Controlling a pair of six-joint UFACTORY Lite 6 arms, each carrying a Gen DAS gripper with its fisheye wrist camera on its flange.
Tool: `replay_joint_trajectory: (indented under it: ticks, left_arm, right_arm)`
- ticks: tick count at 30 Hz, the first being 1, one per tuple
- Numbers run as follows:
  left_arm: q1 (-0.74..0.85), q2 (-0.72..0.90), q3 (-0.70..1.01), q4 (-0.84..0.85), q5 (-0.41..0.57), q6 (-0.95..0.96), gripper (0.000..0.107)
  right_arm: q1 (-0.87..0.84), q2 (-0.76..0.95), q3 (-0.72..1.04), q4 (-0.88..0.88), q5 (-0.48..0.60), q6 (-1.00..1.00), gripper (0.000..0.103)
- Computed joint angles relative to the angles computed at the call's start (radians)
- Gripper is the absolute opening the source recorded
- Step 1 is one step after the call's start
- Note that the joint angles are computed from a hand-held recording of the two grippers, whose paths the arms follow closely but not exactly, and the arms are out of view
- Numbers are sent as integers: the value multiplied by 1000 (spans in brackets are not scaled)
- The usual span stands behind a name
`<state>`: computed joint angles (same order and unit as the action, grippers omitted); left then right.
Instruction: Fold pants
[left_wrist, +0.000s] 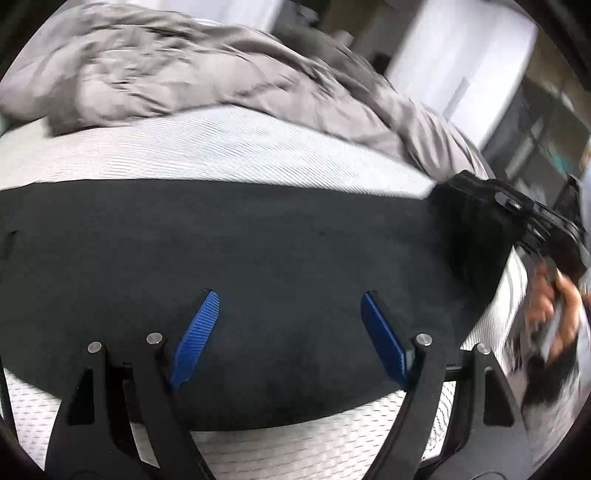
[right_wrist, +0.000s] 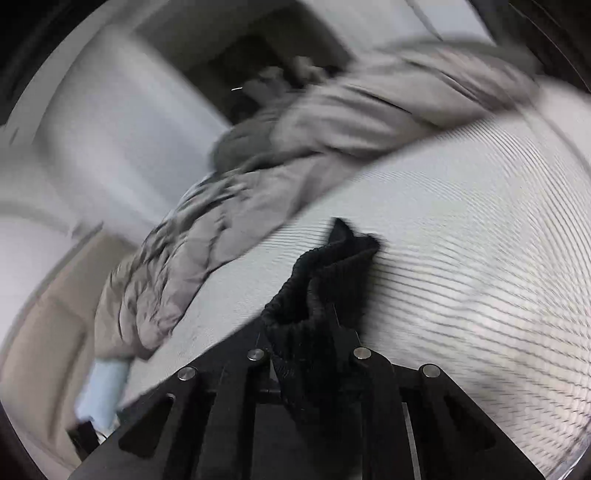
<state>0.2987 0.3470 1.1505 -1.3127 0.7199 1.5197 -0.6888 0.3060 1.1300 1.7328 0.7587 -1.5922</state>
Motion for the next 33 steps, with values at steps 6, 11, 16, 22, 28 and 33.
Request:
replay_joint_trajectory:
  ticks: [6,11,16,22,28,33]
  left_arm:
    - [252,102,120,36,71,-13,77]
    - [398,253,321,82,149,-138,77]
    - [364,260,331,107,208,-109,77]
    - [170,205,218,215,88,-67,76]
    - [131,450,518,301,268,-280,75]
    - [66,720,919,411,409,-533,48]
  right_arm:
    - [619,20,131,-125,-163,75,27]
    - [935,195,236,-520,-338,254,61]
    - [735,-9,-34,-123,-335,-129,65]
    - [661,149,-11,-279,-657,-21,64]
    - [453,51,-112,-112,-371,-249,72]
    - [396,86,-83,-75,-285,-290,74]
